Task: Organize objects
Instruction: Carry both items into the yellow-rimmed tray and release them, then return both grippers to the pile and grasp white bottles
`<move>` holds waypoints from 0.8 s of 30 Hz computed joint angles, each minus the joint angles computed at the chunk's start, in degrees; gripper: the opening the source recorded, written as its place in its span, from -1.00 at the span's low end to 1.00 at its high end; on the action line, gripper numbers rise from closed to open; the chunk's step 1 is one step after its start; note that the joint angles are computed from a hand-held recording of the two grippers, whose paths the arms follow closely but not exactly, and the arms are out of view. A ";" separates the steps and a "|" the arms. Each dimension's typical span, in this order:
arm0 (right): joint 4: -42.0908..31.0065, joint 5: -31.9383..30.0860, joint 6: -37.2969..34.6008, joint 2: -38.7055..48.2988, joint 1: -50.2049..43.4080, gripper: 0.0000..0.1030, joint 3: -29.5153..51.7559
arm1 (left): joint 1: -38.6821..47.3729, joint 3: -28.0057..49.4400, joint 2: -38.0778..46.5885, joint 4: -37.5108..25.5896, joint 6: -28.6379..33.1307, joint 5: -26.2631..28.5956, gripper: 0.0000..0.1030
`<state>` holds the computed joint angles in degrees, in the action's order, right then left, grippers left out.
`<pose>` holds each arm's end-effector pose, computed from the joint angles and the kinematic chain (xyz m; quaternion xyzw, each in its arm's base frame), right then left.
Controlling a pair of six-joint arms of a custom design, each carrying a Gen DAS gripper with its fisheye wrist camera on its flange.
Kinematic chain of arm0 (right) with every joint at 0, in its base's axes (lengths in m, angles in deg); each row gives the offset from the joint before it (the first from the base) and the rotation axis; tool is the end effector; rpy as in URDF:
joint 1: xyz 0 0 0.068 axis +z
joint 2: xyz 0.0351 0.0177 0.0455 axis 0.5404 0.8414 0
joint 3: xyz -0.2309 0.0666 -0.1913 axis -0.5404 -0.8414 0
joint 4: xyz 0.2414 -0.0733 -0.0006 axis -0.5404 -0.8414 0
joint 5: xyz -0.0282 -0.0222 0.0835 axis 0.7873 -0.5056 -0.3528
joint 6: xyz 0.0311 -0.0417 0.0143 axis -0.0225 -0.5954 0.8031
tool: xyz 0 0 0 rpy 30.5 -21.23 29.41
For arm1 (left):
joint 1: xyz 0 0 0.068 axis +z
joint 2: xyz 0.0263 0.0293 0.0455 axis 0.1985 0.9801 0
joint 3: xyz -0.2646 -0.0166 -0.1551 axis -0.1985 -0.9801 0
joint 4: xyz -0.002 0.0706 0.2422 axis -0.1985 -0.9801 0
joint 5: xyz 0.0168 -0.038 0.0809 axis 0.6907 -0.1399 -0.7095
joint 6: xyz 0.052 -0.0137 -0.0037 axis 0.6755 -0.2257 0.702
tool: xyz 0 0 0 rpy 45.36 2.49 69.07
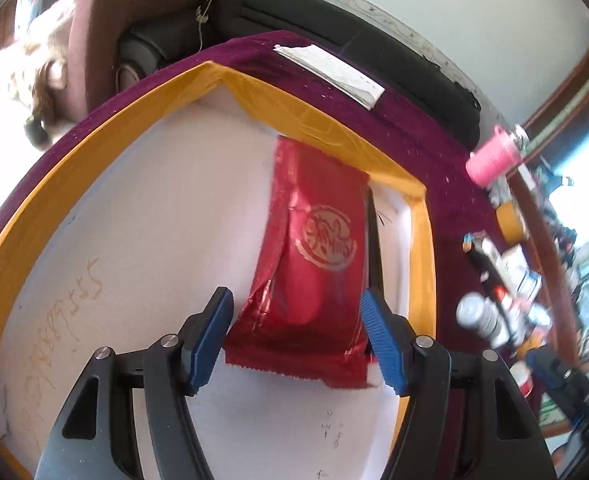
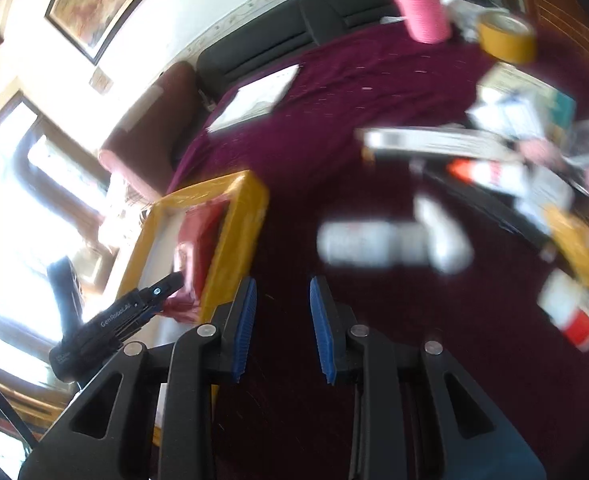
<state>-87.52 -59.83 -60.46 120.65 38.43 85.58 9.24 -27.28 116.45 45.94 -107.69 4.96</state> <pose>0.2311 0.0404 0.1849 -0.0181 0.9220 0.2844 0.2619 0.2166 -0.0145 0.1389 -0.1688 0.9299 -0.1572 0.2864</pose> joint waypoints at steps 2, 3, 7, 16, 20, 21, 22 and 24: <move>-3.51 -1.30 -3.76 -2.03 -5.44 -0.51 -0.31 | -1.60 -0.88 -1.51 -0.74 0.04 -1.69 0.29; -7.70 -0.54 -7.47 -2.94 -8.43 -0.51 1.16 | -1.83 -1.13 -2.09 -1.13 -0.20 -1.63 0.31; -17.86 4.38 -15.41 -7.71 -14.62 0.05 7.35 | 0.89 -1.56 -5.33 -2.60 -2.89 2.28 0.31; -11.22 -15.73 -21.07 6.58 -34.79 0.73 8.68 | -27.72 11.78 -11.32 -15.35 -2.07 -16.00 0.31; -0.81 -13.00 -18.04 10.82 -34.84 0.73 5.83 | -35.75 24.68 2.60 -18.32 13.09 -20.89 0.31; 1.69 -13.65 -16.96 12.80 -34.99 0.73 5.56 | -36.62 28.21 5.83 -21.06 17.00 -21.58 0.31; 1.88 -14.27 -17.11 13.47 -35.70 0.73 5.82 | -37.82 32.44 10.26 -23.61 21.13 -23.31 0.31; 4.71 -14.47 -16.69 15.46 -36.09 0.72 5.50 | -39.38 35.23 14.83 -22.90 26.53 -26.47 0.31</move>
